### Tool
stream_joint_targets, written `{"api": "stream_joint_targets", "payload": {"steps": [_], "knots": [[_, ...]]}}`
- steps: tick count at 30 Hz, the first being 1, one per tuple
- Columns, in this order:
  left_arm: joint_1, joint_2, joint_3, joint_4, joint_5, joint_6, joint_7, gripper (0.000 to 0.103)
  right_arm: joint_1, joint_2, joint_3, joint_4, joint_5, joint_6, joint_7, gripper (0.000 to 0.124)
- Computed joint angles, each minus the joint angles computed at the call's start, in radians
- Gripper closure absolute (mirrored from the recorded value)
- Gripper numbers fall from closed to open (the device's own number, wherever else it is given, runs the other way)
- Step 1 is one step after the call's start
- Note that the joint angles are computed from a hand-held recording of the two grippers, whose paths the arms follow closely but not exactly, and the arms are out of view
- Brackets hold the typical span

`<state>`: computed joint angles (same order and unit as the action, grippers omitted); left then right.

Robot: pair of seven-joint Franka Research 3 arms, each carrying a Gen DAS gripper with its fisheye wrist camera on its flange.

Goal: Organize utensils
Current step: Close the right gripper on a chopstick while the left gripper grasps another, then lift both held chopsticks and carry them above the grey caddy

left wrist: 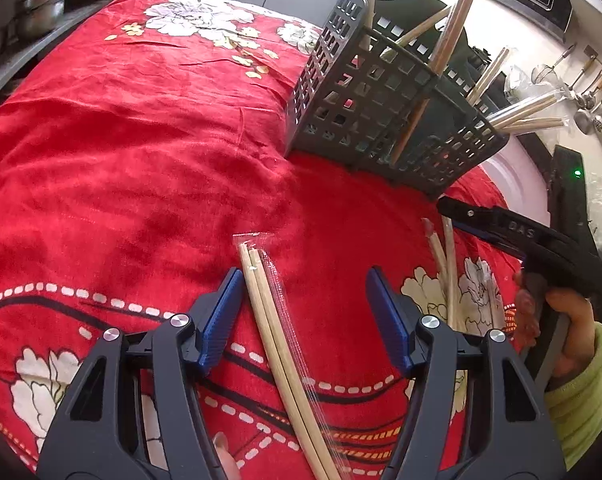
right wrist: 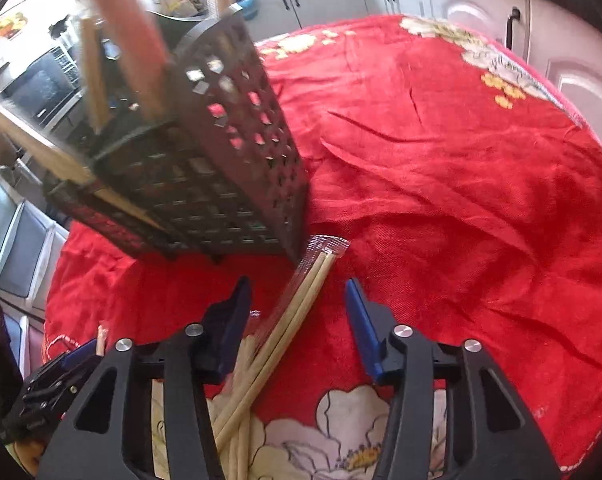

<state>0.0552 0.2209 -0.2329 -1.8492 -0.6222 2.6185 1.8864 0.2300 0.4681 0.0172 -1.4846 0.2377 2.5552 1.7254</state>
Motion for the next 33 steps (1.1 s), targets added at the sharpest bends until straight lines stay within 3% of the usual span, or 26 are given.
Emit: {"api": "stream_joint_targets", "payload": {"steps": [7,13,20,25,29,33], "knots": [[0.001,0.025,-0.002,0.030,0.014,0.003,-0.014,0.047,-0.014,0.019,-0.001,0.014,0.019,0.000,0.029,0.102],[-0.015,0.046,-0.002,0.046,0.105,0.041,-0.059,0.049,-0.038,0.012,0.015,-0.005,0.063,0.020,0.005,0.109],[-0.033,0.059,0.014,0.051,0.270,0.073,-0.171,0.074,-0.112,-0.032,0.084,-0.078,0.263,0.066,-0.107,0.116],[-0.020,0.062,0.006,0.051,0.303,0.082,-0.207,0.083,-0.105,-0.095,0.094,-0.153,0.343,0.116,-0.174,0.117],[0.000,0.059,-0.008,0.048,0.289,0.075,-0.202,0.091,-0.097,-0.156,0.105,-0.221,0.398,0.175,-0.257,0.118],[0.030,0.054,-0.045,0.050,0.184,0.059,-0.132,0.099,-0.090,-0.213,0.122,-0.275,0.475,0.231,-0.378,0.118]]}}
